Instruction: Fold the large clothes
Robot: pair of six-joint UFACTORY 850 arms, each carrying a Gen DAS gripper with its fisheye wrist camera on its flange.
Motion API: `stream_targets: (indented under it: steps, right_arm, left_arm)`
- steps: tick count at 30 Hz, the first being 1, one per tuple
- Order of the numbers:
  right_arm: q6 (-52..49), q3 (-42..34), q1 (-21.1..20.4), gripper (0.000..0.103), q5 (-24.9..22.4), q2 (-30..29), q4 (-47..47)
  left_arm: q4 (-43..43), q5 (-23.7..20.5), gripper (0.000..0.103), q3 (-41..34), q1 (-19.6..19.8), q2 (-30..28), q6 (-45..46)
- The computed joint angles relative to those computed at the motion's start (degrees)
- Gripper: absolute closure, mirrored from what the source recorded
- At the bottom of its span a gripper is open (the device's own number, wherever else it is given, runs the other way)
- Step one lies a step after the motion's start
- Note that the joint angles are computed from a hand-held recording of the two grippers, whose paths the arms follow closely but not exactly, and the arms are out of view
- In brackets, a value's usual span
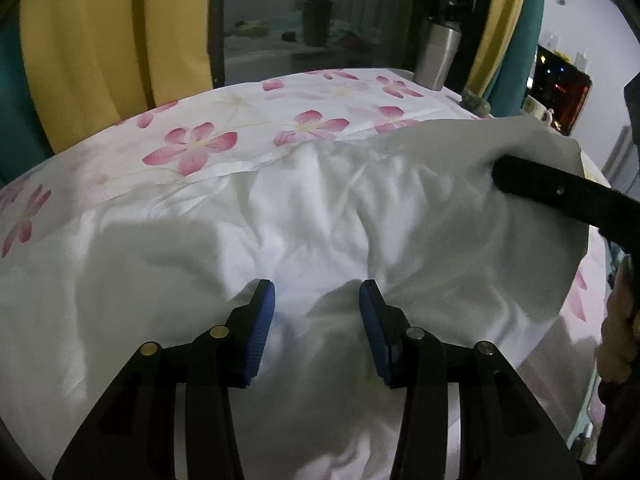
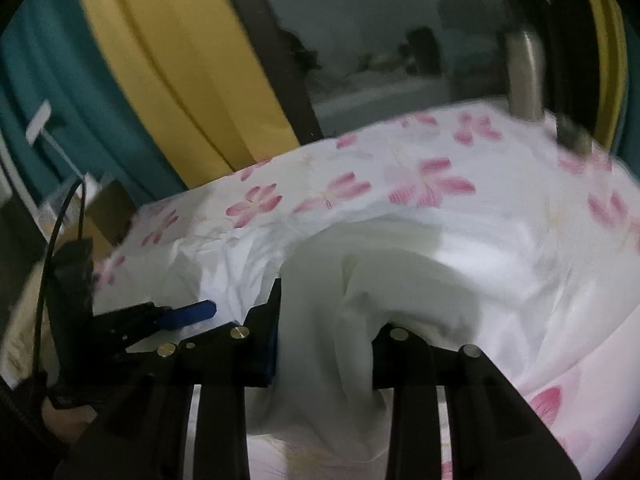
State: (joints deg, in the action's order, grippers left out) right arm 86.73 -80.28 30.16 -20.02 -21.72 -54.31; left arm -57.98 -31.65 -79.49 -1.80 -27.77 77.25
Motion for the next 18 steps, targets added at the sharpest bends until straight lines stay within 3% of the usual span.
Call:
stream_targets:
  steps: [8, 18]
  right_arm:
    - [-9.2, -9.7, 3.06, 0.072, -10.84, -5.59, 2.89]
    - [-19.82, -21.98, 5.48, 0.072, -14.57, -13.05, 7.64]
  left_arm:
    - [-7.58, -2.08, 0.057, 0.49, 5.84, 1.35, 5.74]
    - [-11.11, -0.35, 0.057, -0.96, 11.7, 0.55, 4.87]
